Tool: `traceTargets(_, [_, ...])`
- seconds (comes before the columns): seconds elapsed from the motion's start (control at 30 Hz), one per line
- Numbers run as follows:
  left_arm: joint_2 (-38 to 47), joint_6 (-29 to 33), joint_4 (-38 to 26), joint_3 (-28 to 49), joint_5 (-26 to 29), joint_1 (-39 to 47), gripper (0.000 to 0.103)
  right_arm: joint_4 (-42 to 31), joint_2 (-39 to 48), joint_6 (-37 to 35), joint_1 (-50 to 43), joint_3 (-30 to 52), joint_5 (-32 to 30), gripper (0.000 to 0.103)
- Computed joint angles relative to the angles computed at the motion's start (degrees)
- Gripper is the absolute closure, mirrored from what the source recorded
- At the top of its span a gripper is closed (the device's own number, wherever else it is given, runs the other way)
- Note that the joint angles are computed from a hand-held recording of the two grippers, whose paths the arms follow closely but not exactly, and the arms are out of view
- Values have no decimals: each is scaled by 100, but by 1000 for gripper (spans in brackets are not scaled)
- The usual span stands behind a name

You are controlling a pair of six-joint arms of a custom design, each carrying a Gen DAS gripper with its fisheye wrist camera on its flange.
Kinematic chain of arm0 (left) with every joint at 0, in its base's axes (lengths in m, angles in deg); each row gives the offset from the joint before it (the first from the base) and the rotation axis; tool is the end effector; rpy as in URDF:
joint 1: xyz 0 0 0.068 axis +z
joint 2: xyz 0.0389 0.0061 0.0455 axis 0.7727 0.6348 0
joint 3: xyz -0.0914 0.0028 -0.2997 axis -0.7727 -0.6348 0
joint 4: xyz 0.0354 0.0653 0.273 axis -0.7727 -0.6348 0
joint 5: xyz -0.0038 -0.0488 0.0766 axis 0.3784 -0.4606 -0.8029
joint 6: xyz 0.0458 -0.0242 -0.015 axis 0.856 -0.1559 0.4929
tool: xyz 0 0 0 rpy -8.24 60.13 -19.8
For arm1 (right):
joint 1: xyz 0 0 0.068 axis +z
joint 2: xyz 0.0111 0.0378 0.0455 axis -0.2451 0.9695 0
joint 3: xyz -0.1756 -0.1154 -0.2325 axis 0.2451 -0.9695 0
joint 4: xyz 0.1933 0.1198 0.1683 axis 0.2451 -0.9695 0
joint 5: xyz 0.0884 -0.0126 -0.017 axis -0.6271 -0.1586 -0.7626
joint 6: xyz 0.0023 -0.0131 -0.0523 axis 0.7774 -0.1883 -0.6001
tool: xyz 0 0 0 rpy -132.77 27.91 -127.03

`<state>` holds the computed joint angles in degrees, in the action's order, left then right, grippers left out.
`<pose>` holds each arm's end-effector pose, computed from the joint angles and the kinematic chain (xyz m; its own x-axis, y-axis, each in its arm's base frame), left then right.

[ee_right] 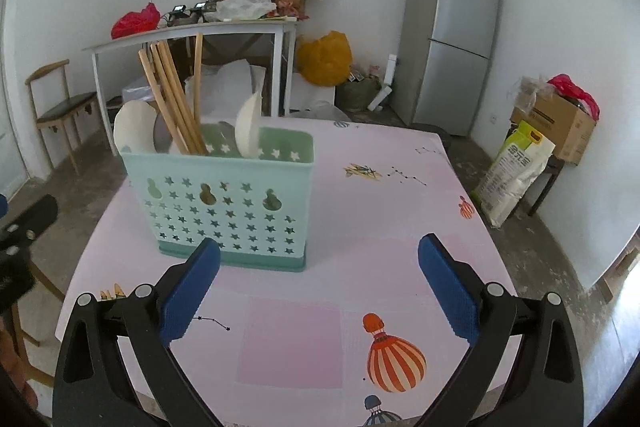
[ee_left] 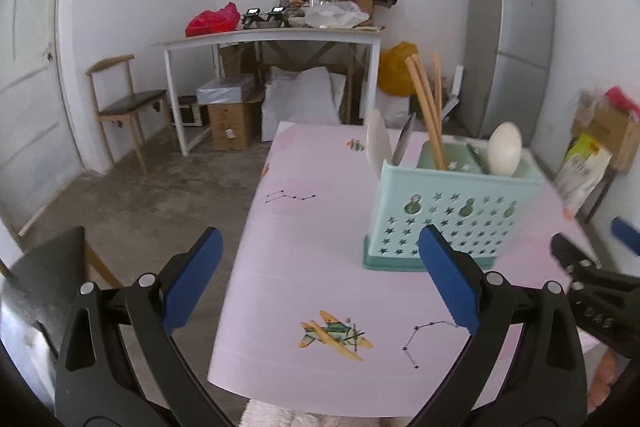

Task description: Organize utensils

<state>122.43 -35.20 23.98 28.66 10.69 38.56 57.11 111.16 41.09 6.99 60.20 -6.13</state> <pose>0.1621 -0.0200 0.2766 -0.4712 -0.1773 -0.8640 -0.2883 0.9568 -0.0391 0.2196 0.0747 0.2594 -0.5326 -0.1260 -0.8369 -0.0966 0.9914 -0.0878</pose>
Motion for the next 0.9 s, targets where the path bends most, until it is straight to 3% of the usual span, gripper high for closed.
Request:
traceTargets(0.33, [-45, 146, -105, 63, -284, 338, 8, 31, 63, 43, 303, 74, 455, 7])
traceTargets(0.9, [109, 98, -364, 220, -491, 221, 8, -198, 46, 191, 194, 194, 348, 7])
